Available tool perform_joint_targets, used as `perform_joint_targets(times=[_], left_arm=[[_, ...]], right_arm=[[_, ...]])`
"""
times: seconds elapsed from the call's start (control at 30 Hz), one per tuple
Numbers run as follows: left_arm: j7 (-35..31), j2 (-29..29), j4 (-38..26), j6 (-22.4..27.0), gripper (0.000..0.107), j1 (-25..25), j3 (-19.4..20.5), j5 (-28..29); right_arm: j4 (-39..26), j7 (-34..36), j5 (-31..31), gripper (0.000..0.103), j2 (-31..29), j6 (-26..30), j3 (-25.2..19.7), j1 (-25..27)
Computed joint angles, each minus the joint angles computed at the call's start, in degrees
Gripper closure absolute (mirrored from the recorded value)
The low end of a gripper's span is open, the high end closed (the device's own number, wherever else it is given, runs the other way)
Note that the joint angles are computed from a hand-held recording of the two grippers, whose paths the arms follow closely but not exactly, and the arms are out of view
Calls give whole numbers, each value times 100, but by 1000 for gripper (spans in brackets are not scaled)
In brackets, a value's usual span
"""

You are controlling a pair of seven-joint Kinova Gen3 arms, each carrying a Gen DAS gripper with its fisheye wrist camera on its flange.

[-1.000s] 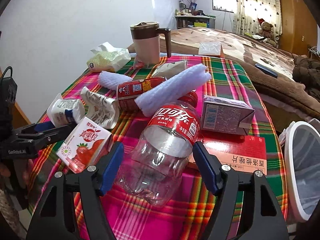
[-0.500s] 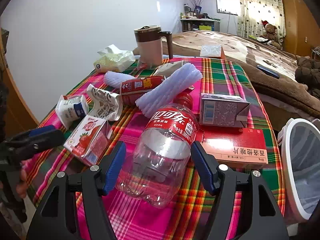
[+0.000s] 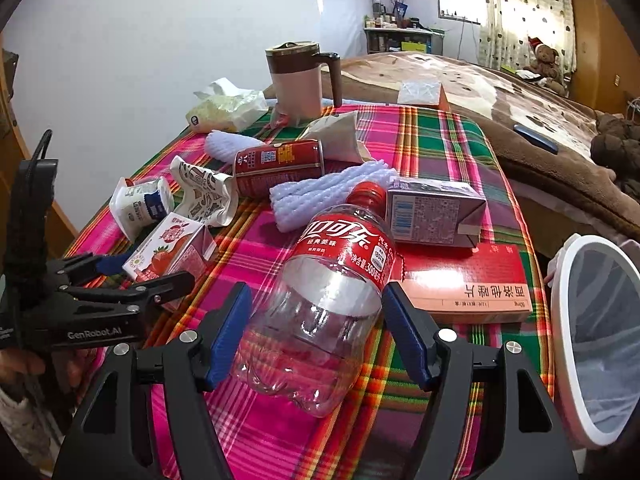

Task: Collect trash
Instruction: 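Grasp the pink strawberry milk carton with the left tool while the right tool holds the bottle, then carry the carton and bottle to the white bin while both tools release them inside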

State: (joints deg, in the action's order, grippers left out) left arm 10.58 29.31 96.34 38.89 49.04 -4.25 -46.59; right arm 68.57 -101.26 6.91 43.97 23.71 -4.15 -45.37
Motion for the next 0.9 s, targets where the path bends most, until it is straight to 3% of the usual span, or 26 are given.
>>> perform_joint_targets(times=[0.07, 0.23, 0.43, 0.53, 0.67, 0.77, 0.9], left_arm=[[-59, 37, -63, 98, 29, 182, -208, 87], [182, 4, -124, 301, 29, 128, -24, -215], [-165, 154, -339, 399, 29, -193, 152, 109], [-229, 235, -409, 541, 29, -115, 86, 149], [-40, 124, -219, 293, 33, -65, -2, 75], [153, 65, -114, 207, 48, 0, -81, -41], [546, -23, 51, 123, 48, 132, -162, -324]], right_arm=[[-218, 26, -67, 34, 85, 204, -74, 51], [-697, -2, -303, 34, 253, 716, -197, 166], [-1581, -396, -496, 34, 634, 1565, -84, 133], [-1887, -464, -465, 34, 794, 1830, -54, 80], [-1864, -621, -357, 34, 786, 1766, 37, -17], [-1613, -680, -203, 35, 684, 1500, 104, -93], [-1248, -619, -145, 35, 530, 1129, 24, -38]])
